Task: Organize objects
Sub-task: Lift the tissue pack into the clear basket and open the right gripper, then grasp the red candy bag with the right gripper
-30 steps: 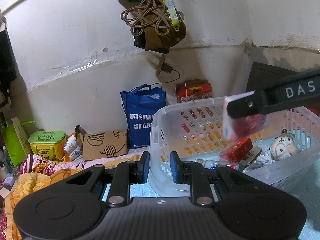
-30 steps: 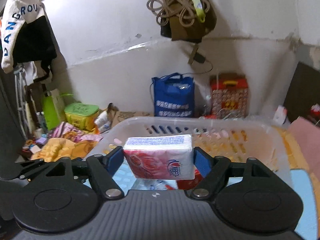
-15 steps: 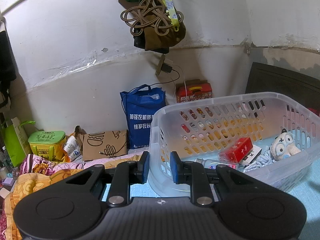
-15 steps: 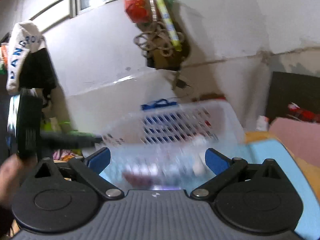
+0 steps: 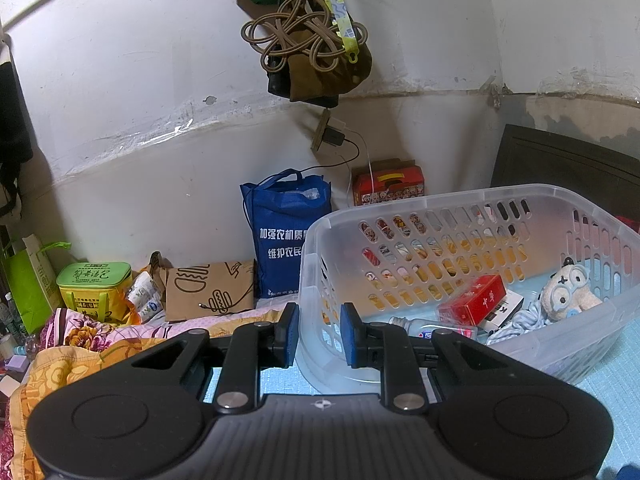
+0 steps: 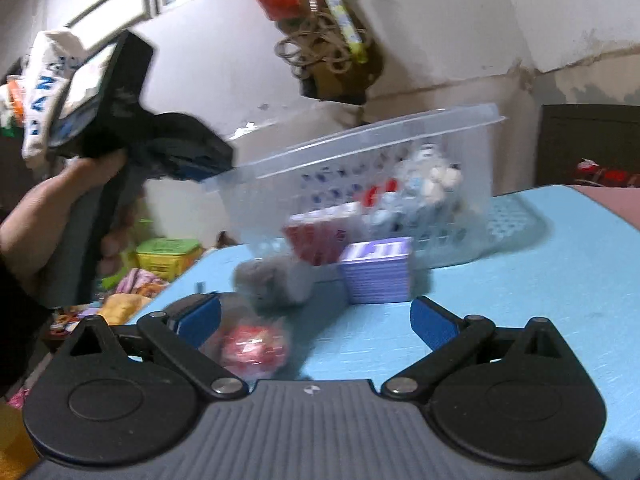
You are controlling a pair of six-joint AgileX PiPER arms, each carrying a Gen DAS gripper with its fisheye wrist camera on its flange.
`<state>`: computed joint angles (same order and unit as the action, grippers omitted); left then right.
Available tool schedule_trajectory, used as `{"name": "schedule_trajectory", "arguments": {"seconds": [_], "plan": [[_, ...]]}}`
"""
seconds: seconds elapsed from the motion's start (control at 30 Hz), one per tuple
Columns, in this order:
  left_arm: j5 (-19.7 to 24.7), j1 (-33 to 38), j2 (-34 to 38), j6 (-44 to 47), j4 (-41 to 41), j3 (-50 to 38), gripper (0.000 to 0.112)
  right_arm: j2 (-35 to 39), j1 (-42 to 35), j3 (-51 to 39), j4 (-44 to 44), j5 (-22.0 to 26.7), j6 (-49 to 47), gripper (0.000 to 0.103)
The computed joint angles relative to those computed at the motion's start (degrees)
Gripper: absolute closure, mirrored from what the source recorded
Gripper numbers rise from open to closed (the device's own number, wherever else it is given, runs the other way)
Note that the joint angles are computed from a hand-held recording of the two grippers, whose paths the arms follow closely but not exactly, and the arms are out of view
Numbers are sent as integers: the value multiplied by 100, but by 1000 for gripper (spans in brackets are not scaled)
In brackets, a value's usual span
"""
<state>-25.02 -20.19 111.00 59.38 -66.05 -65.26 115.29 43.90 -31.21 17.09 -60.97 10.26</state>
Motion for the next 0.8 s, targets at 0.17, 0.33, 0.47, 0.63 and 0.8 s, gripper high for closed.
{"name": "schedule_trajectory", "arguments": {"seconds": [0.17,0.33,0.47,0.63,0.8], "plan": [[-18,-25,-7,32,-44,2,87,174,450,-303,258,78,-376,0],[-15,-28,-5,65,-74,-11,87,377,643,-666,274,312,-568,0],[-13,-25,-1,69,-65,-19,87,381,751,-740,646,542,-1066,0],[-18,-30,1,70,-64,-19,87,249,303,-314,-214,461,-397,9],[-17,-28,6,85,-85,-30,87,235,68,-274,-458,552,-105,24]]}}
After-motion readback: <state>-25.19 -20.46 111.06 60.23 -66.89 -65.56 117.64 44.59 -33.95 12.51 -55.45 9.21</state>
